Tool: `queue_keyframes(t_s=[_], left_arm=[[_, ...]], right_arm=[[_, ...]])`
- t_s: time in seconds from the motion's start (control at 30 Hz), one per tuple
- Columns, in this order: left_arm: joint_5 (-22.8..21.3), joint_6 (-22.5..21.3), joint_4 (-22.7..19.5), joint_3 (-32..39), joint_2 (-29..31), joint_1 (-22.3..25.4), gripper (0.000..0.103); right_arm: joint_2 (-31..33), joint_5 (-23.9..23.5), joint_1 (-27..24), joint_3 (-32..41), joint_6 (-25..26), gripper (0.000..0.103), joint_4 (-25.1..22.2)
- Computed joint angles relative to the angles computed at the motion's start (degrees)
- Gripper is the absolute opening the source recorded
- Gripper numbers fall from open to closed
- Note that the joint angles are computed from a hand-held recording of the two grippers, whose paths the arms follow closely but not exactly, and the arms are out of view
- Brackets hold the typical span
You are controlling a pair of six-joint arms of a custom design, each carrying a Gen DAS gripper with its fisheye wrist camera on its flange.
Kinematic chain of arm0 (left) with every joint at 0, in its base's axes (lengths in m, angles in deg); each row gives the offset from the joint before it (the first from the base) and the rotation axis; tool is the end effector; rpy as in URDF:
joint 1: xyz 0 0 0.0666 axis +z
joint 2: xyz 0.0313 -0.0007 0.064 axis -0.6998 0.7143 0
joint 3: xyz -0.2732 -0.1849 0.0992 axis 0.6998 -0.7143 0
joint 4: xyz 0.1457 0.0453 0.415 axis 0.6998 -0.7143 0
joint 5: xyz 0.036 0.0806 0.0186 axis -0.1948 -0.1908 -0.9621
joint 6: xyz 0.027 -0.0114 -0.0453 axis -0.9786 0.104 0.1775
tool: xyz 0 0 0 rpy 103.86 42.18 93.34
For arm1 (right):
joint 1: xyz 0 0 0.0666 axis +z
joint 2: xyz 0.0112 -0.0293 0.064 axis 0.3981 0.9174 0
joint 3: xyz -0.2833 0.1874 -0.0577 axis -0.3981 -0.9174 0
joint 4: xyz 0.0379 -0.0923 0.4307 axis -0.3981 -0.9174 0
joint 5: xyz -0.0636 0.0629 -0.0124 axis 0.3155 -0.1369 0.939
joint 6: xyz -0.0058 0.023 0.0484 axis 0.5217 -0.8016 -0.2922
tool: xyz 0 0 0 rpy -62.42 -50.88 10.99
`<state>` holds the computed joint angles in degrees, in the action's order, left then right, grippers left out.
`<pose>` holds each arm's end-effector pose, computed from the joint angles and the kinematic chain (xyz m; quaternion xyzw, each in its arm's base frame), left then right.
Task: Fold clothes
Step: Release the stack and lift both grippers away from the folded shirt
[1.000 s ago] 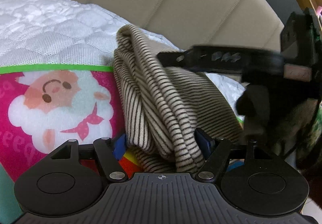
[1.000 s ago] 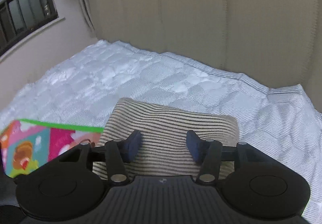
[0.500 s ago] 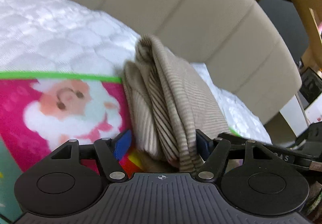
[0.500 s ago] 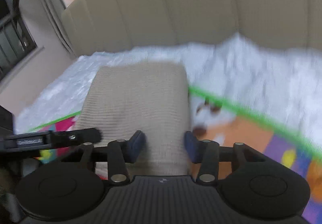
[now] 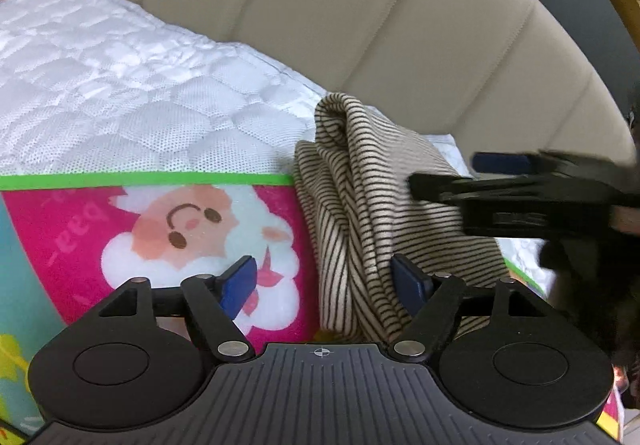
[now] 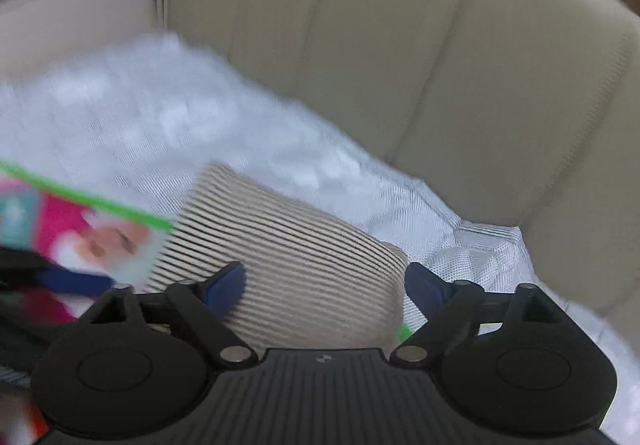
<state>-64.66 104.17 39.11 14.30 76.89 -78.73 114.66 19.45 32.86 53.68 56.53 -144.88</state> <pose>0.4671 -0.3081 0.4709 -0.1404 0.8865 -0.1786 0.4032 0.5867 0.1044 0.5267 -0.3614 0.8489 0.0263 0.3849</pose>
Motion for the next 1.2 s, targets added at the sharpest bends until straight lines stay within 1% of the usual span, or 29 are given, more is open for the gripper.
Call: queue_keyframes(t_s=[0.03, 0.07, 0.17, 0.23, 0.27, 0.37, 0.47, 0.5, 0.57, 0.6, 0.7, 0.8, 0.87, 0.97, 1.0, 1.07, 1.13, 1.17, 1.2], left_arm=[[-0.2, 0.0, -0.1, -0.1, 0.0, 0.0, 0.079], [0.0, 0.3, 0.2, -0.3, -0.2, 0.1, 0.079], [0.3, 0.7, 0.8, -1.2, -0.7, 0.4, 0.079], [0.4, 0.4, 1.0, -1.1, -0.5, 0.5, 0.081], [0.4, 0.3, 1.0, -1.0, -0.4, 0.5, 0.081], [0.3, -0.1, 1.0, -1.1, -0.4, 0.3, 0.083], [0.3, 0.0, 1.2, -1.3, -0.5, 0.2, 0.083], [0.3, 0.1, 1.2, -1.3, -0.6, 0.2, 0.084], [0.1, 0.0, 1.3, -1.3, -0.5, 0.2, 0.084], [0.0, -0.1, 1.2, -1.2, -0.4, 0.2, 0.085], [-1.2, -1.0, 0.3, -0.2, 0.3, -0.3, 0.085], [-2.3, -0.4, -0.2, 0.3, 0.7, -0.6, 0.086], [-3.0, 0.3, 0.0, 0.1, 0.6, -0.7, 0.086], [-6.1, 1.6, 0.2, -0.8, -0.4, -2.0, 0.086], [-7.4, 2.1, -0.4, -1.0, -0.9, -2.7, 0.086], [-10.9, 2.3, -2.5, -0.6, -1.9, -4.5, 0.085], [-15.4, 2.7, -6.0, 0.5, -2.7, -6.9, 0.087], [-17.6, 3.5, -8.2, 1.3, -2.9, -8.3, 0.088], [-19.5, 5.6, -10.9, 2.0, -3.3, -9.8, 0.092]], right_arm=[[1.2, 1.4, 0.5, 1.0, 0.8, 0.103, -0.5], [2.4, 2.6, 0.8, 2.0, 1.4, 0.103, -1.0], [4.8, 0.7, 0.2, 4.7, -1.4, 0.103, -3.5], [4.3, -1.3, -0.7, 3.7, -3.0, 0.103, -3.2], [3.6, -2.6, -1.2, 2.6, -3.6, 0.103, -2.3], [-1.1, -6.1, -3.4, -2.5, -6.7, 0.103, 1.1], [-8.4, -9.7, -6.9, -10.4, -11.6, 0.103, 5.3], [-11.2, -10.0, -8.1, -13.8, -12.6, 0.103, 6.6], [-14.8, -8.5, -9.6, -18.8, -12.4, 0.103, 7.9], [-15.1, -6.8, -9.5, -20.1, -11.8, 0.103, 7.7], [-14.9, -4.8, -8.8, -22.3, -12.8, 0.103, 9.5], [-15.1, -1.7, -7.5, -23.6, -12.7, 0.103, 12.4], [-14.8, -0.8, -7.2, -22.5, -12.8, 0.103, 11.4], [-14.0, -5.5, -9.5, -19.2, -16.4, 0.103, 6.0], [-14.6, -7.6, -10.6, -19.1, -17.5, 0.103, 4.6], [-16.9, -11.8, -12.8, -20.1, -18.5, 0.103, 2.8], [-20.3, -14.1, -14.4, -22.3, -17.4, 0.103, 1.6], [-21.9, -15.3, -15.2, -23.3, -16.8, 0.103, 0.8], [-23.7, -16.6, -16.1, -24.4, -15.9, 0.103, -0.1]])
